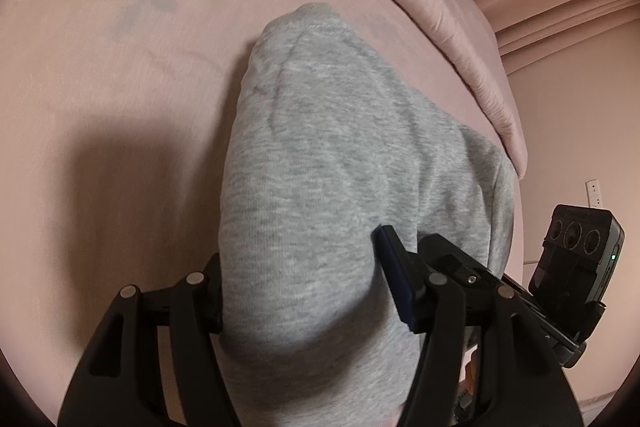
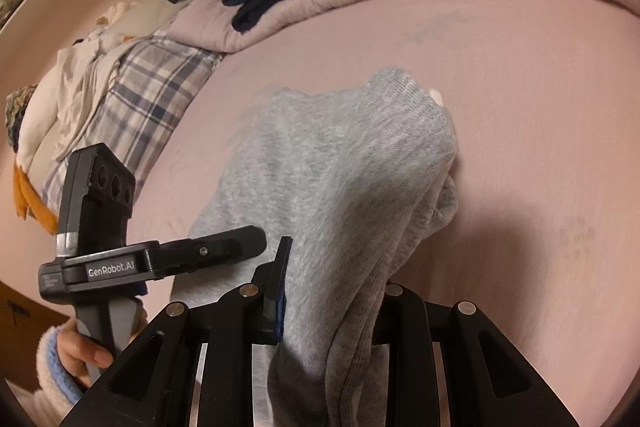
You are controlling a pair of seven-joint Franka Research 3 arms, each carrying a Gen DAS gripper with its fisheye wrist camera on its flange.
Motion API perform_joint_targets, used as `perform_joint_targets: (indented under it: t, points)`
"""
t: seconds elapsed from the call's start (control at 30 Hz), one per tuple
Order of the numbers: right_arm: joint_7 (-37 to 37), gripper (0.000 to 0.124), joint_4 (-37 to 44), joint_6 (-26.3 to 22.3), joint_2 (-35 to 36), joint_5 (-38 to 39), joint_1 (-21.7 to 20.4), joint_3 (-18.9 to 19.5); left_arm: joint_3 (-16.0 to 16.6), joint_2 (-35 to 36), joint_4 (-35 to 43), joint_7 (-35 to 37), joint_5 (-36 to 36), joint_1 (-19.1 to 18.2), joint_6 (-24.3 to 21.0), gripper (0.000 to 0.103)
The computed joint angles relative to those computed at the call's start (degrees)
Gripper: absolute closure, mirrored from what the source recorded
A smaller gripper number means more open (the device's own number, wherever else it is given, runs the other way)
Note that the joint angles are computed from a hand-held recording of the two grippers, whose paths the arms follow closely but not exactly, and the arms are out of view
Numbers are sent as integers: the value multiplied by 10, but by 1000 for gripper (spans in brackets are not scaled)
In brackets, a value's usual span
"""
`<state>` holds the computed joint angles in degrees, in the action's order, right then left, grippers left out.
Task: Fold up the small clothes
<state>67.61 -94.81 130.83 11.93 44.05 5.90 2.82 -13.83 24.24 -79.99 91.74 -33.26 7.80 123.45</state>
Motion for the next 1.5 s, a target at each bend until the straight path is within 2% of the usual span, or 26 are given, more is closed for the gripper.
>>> perform_joint_targets:
  t: [0.33,0.63,0.8,0.93,1.2,1.5]
  points:
    - [33,96,-5,-1,2,-31,3,-4,0,23,26,-15,34,-11,6,38]
    - [35,96,-18,-5,4,3,-9,-4,-3,40,45,-22,59,-16,11,36]
    - [34,96,-21,-7,2,6,-10,-5,-4,33,33,-21,65,-13,17,33]
    - [37,90,-28,-7,-1,10,-12,-7,-4,26,23,-20,66,-14,22,32]
    - [37,88,-29,-11,-2,14,-15,-8,-2,21,16,-22,73,-17,29,30]
    - [40,81,-42,-9,-14,0,-13,-12,1,-1,-14,-15,68,-13,45,29]
